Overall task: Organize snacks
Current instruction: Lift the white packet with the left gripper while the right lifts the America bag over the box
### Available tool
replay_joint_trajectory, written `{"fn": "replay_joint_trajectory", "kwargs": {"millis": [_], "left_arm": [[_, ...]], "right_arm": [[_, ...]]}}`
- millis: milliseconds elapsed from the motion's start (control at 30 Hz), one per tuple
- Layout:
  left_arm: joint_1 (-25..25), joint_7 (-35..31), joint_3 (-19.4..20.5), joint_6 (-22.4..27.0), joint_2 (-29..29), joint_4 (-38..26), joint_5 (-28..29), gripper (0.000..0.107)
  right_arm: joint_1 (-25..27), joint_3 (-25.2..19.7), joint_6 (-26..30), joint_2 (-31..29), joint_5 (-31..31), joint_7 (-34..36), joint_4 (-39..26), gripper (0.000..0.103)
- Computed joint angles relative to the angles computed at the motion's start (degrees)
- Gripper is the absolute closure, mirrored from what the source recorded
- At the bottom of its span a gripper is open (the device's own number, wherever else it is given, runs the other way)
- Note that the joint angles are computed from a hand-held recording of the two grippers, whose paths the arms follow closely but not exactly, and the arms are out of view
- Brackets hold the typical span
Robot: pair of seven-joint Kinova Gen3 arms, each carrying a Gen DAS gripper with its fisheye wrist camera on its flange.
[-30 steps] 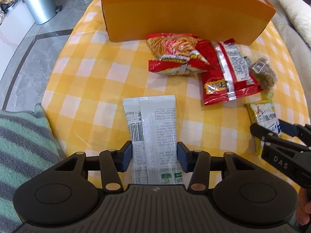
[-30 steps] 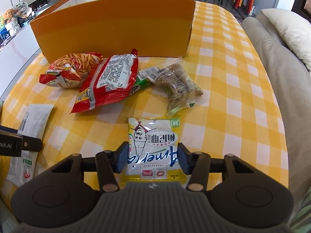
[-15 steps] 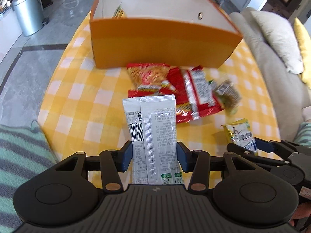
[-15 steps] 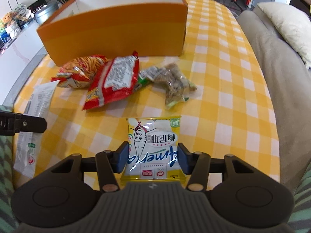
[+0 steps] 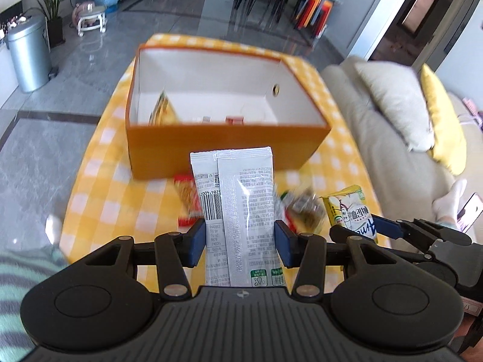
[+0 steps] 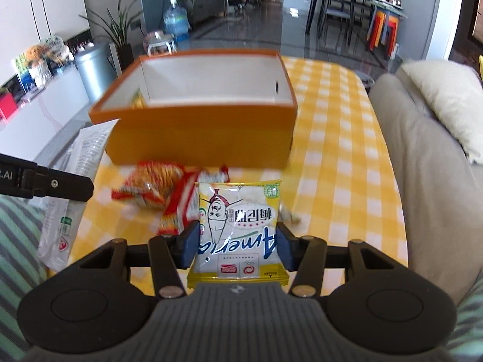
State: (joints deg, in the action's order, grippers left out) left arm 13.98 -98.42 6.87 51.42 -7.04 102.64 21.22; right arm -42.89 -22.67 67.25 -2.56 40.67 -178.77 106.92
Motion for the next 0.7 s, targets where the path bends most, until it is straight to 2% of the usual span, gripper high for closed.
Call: {"fn": "replay_joint_trajectory", "kwargs": {"millis": [233,367,567,700], "left_arm": [[-0.9,-2.83,-0.89,-0.24,2.64,-5.6,1.73,0.054],[-2.23,-3.26,-1.07,0.5,5.88,-10.89,2.19,0.054],[-3.13,-3.48,0.15,0.05,11.15,-18.56,-0.23,0.054],[-2.55,-1.92,1.09,0.92,15.7,-24.34,-3.12,0.054]], "right_arm": [[2.79,2.1,-2.45,-0.13,2.94,6.53,-4.05,0.053],[5.41,4.12,-6.54,-0.04,2.95,12.18,-6.77,0.053],[10.74,8.09,-15.52,2.03,-1.93,22.14,-10.65,0.053],[13.61,10.87,-19.65,4.87,-7.65,28.7,-13.75,0.053]]}}
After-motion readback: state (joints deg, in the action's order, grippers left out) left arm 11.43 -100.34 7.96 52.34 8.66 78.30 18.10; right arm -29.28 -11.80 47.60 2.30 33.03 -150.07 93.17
